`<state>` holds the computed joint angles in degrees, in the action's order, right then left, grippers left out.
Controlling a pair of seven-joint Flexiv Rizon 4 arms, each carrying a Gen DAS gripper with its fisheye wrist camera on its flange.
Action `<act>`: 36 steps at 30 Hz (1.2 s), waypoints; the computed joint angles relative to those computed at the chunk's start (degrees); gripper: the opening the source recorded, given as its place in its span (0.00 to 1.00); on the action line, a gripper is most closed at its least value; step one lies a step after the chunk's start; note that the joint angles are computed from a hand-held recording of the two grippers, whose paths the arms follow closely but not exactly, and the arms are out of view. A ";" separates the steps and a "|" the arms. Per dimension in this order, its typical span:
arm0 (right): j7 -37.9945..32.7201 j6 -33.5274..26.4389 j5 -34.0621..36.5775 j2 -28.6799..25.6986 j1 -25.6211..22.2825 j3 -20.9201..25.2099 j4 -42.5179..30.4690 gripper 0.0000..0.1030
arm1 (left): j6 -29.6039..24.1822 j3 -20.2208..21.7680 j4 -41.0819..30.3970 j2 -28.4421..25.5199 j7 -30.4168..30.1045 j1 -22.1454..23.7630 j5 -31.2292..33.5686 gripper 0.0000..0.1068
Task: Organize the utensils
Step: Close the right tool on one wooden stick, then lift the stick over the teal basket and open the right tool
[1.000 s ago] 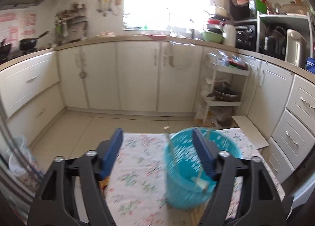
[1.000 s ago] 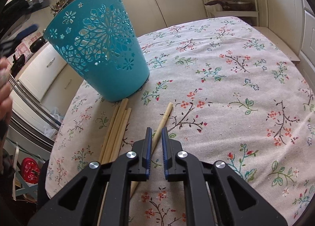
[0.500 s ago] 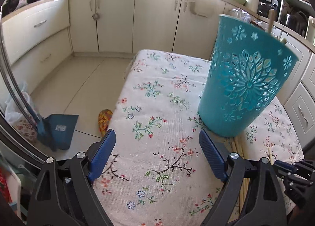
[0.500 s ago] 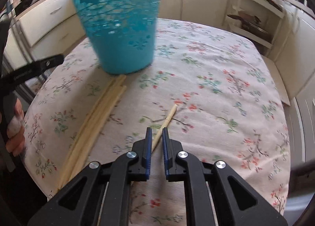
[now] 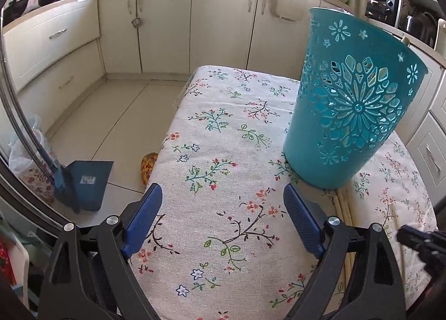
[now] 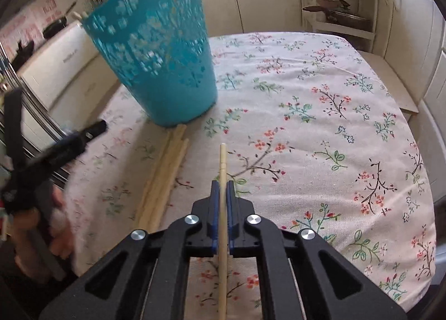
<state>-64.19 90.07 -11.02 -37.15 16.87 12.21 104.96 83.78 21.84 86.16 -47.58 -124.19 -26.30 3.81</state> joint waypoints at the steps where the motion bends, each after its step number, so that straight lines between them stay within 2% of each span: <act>1: -0.13 0.47 0.25 0.17 -0.43 0.58 0.08 0.06 | -0.10 -0.05 -0.02 0.01 -0.02 0.04 -0.03 0.80; 4: -1.17 3.60 1.88 0.71 -4.51 5.73 0.40 0.06 | -0.36 -0.37 -0.09 0.08 0.03 0.28 -0.05 0.80; 7: -1.58 6.21 2.12 1.00 -6.62 8.47 0.28 0.06 | -0.18 -0.44 0.00 0.08 -0.12 0.39 0.01 0.81; 9: -1.21 7.91 1.78 1.60 -6.59 8.53 0.38 0.06 | -0.06 -0.47 0.10 0.10 -0.18 0.43 0.01 0.81; 13: -0.38 11.02 0.02 1.39 -9.16 11.54 -0.02 0.06 | 0.11 -0.38 0.21 0.08 -0.35 0.39 -0.10 0.81; 19: 2.60 17.83 -3.31 1.45 -8.60 10.32 -1.27 0.06 | 0.10 -0.14 0.26 0.08 -0.35 0.24 -0.09 0.81; 22: 4.02 20.90 -3.92 1.42 -5.50 6.64 -3.48 0.06 | -0.07 0.09 0.17 0.07 -0.38 0.05 0.03 0.81; 27: 5.74 24.85 -0.58 0.40 3.66 -3.74 -10.16 0.06 | -0.35 0.17 -0.02 0.13 -0.44 -0.09 0.39 0.81; 31: 4.90 25.09 6.83 -2.81 12.72 -14.21 -18.53 0.06 | -0.08 -0.09 0.08 0.21 -0.46 0.09 0.54 0.81; 34: 3.81 22.97 15.07 -7.55 20.39 -25.01 -26.65 0.06 | 0.45 -0.49 0.30 0.29 -0.24 0.38 0.44 0.81; 36: 3.65 21.32 18.57 -9.87 23.28 -29.86 -29.61 0.06 | 0.94 -0.97 0.62 0.39 0.16 0.78 0.21 0.81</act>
<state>-60.54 111.38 7.54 -47.03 40.14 -17.65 75.35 84.72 20.88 86.79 -47.18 -124.03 -25.52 4.02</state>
